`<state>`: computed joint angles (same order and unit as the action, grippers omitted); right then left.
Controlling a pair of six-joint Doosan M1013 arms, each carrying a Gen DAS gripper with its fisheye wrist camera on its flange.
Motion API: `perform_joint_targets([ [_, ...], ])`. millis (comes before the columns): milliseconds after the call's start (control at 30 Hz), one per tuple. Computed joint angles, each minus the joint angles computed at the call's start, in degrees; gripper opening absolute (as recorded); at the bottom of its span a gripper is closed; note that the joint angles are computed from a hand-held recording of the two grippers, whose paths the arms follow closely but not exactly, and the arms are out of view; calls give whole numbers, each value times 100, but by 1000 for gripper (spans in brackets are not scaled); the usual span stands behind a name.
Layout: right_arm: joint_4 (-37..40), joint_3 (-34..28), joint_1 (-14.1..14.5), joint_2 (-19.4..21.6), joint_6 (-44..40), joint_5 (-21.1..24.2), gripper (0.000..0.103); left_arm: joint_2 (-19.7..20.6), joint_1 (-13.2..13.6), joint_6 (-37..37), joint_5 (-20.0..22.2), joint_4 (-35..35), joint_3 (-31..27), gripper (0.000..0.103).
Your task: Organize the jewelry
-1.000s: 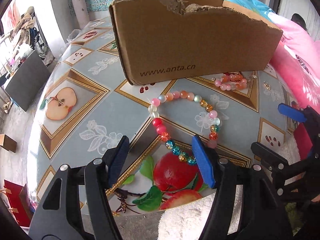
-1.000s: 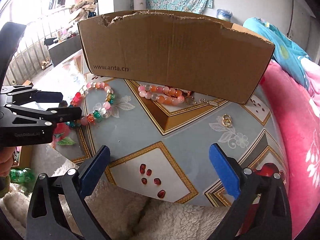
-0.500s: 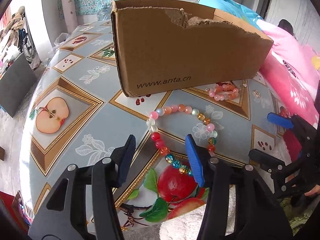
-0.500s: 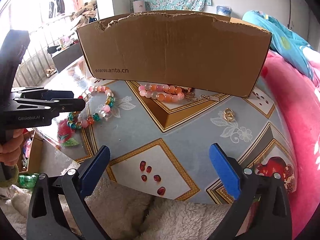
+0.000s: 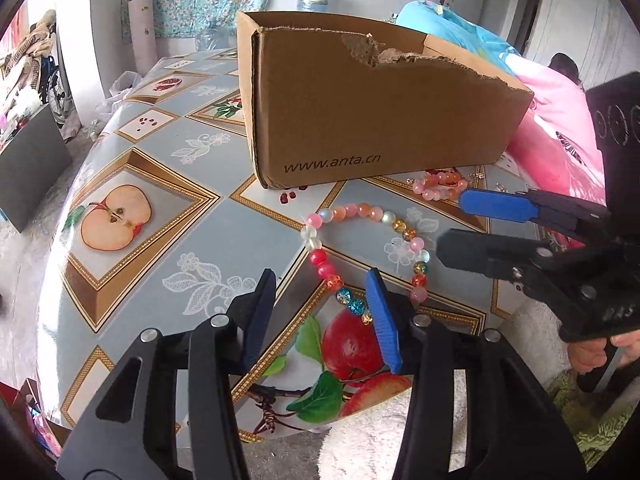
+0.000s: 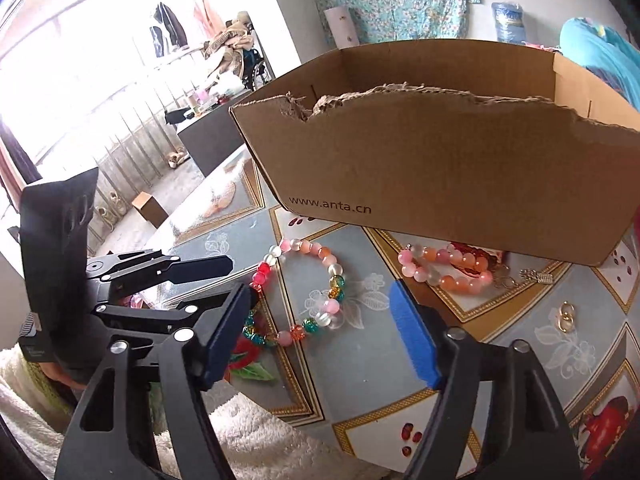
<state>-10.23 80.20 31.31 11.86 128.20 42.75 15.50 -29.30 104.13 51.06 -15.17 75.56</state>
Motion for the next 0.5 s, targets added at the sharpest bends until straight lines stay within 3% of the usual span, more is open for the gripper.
perform_joint_targets([
  [133, 270, -226, -49, 169, -235, 313, 41, -78, 46, 97, -89, -103, 100, 44],
  [200, 226, -361, -35, 272, -257, 530, 35, -85, 67, 173, -104, -221, 115, 44],
  [367, 21, -534, 34, 429, -275, 896, 11, -22, 30, 313, -159, -333, 61, 44],
  [500, 60, -433, 24, 358, -212, 879, 10, 86, -32, 220, -163, -187, -79, 42],
])
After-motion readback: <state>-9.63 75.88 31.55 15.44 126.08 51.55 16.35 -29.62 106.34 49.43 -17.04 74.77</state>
